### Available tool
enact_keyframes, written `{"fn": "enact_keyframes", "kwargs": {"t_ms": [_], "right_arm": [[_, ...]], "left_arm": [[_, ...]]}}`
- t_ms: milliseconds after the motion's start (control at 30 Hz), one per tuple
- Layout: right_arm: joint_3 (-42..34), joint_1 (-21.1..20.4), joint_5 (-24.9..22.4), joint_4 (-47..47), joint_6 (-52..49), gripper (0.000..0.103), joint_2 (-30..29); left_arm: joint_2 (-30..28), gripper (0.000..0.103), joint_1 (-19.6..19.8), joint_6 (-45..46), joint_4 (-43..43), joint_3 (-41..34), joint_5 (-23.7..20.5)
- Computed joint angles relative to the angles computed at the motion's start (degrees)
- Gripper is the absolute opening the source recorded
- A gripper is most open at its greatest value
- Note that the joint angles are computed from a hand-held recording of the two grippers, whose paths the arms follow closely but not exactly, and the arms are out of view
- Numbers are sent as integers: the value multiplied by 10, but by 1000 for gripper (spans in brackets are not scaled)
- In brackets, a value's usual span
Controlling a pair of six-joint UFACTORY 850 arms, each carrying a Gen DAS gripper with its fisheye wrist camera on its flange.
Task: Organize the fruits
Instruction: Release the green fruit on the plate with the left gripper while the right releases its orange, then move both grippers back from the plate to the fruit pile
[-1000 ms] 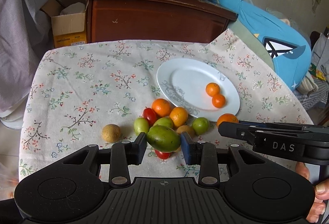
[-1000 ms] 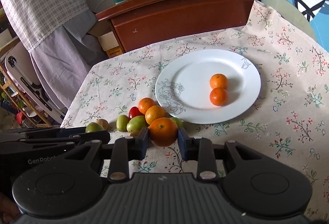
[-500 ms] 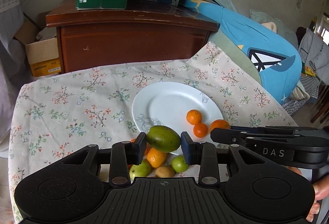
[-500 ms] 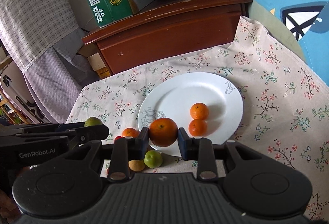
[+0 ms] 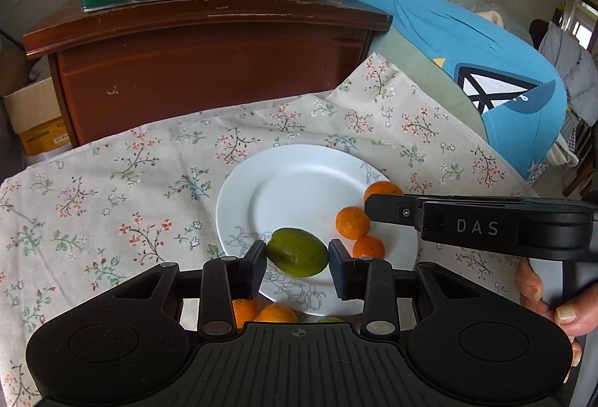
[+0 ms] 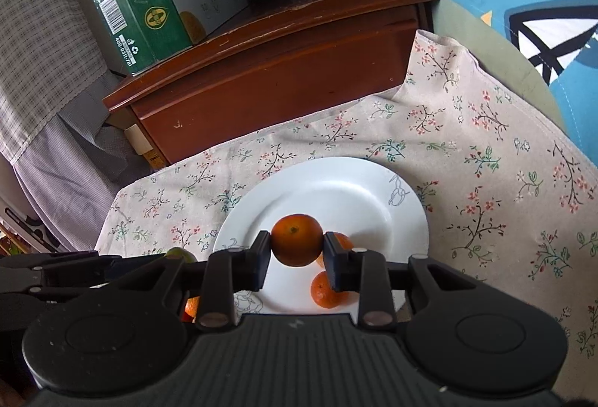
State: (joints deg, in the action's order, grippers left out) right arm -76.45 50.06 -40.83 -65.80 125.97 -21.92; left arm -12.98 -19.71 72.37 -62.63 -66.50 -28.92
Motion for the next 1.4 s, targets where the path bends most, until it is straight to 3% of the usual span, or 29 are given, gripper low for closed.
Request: {"fn": "enact_keyframes", "kwargs": {"t_ms": [267,567,600,700,800,900,1067,1400], "right_arm": [[-7,-20,23,3,3,30,-15],[-10,-25,27,1,17,34,-24],[-10,-25,26,1,18,34,-24],[-9,-24,24,-1,25,34,-22],[-8,-23,24,-8,31,34,-19],[-12,-20,19,-9,26,35,-18],[-13,-12,25,-9,27,36,-15],[-15,12,32,13,10,36,-12]], "left_arm": [[-36,33,-11,-40,28,-23,11],[-35,36,-11,-45,19,-23,18],[-33,37,-10,-44,16,-22,16],[-24,57,-10,-44,14,-18,30],[-18,60,-6,-50,18,-19,35],[-17,71,1,-97,53,-28,35],[-10,72,10,-157,109,-34,51],[19,77,45,-173,111,-11,61]]}}
